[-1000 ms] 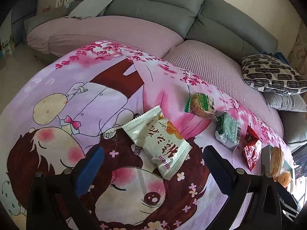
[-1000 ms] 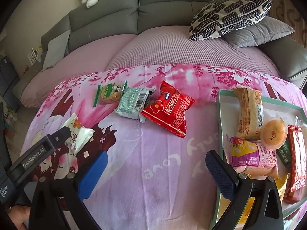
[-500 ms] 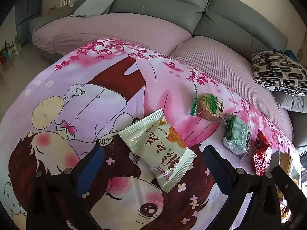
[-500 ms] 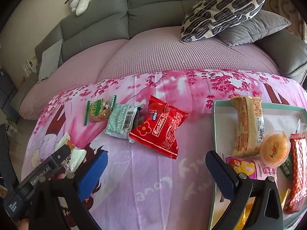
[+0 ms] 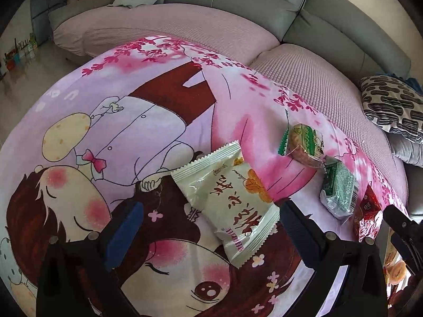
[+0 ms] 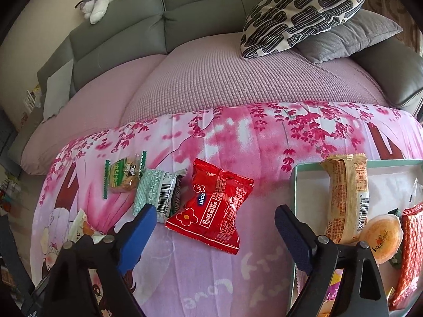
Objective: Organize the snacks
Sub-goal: 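Move the left tool to the beige bread packet while the right tool moves to the red Nice Kiss packet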
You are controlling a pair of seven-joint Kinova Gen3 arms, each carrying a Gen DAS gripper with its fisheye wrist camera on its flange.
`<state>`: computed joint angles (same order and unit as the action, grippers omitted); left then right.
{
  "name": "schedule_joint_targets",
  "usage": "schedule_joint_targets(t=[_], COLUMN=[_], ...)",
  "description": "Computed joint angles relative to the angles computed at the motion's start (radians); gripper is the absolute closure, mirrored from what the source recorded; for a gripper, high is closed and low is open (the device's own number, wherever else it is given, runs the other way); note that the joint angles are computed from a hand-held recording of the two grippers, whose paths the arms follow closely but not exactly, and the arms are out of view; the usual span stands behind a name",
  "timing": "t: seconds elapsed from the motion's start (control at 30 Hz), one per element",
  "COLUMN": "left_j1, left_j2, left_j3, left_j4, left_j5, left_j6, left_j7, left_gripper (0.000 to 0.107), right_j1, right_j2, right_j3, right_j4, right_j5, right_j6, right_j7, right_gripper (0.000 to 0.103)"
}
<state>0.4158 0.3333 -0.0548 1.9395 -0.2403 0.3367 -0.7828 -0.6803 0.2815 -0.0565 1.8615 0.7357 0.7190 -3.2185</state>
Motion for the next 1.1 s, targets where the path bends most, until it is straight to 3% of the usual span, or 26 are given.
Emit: schedule_joint_targets(t=[0.17, 0.33, 0.6, 0.8, 0.9, 1.1], left_j1=[-0.036, -0.070, -0.037, 0.040, 0.023, -0.007], left_j2=[0.007, 0.013, 0.029, 0.039, 0.030, 0.018], left_j3=[0.034, 0.063, 0.028, -0.041, -0.026, 0.002], left_j4=[-0.004, -0.003, -0.017, -0.037, -0.025, -0.009], left_j5=[0.038, 0.096, 0.113, 0.045, 0.036, 0.048], left_j6=[-0.013, -0.032, -0.034, 0.004, -0.010, -0.022], left_j7=[-0.038, -0.082, -0.081, 0.001, 0.007, -0.008], left_gripper=[0.005, 0.005, 0.006, 0.021, 0.031, 0.039], right_j1=[0.017, 0.052, 0.078, 0.047, 0.032, 0.003], right_j2=[0.016, 0.044, 0.068, 0.070, 0.064, 0.037], right_j3=[0.005, 0.013, 0.039, 0.067, 0.072, 0.065], right_j4=[-0.011, -0.028, -0.013, 0.001, 0.011, 0.052], right_j5=[-0.019, -0.081, -0.169, -0.174, -0.169, -0.143], right_j6=[-0.010, -0.036, -0.111, -0.121, -0.119, -0.109], right_j7=[0.027, 0.095, 0.171, 0.173, 0.160, 0.104], right_gripper=[0.012, 0.024, 0.040, 0.043, 0.044, 0.045])
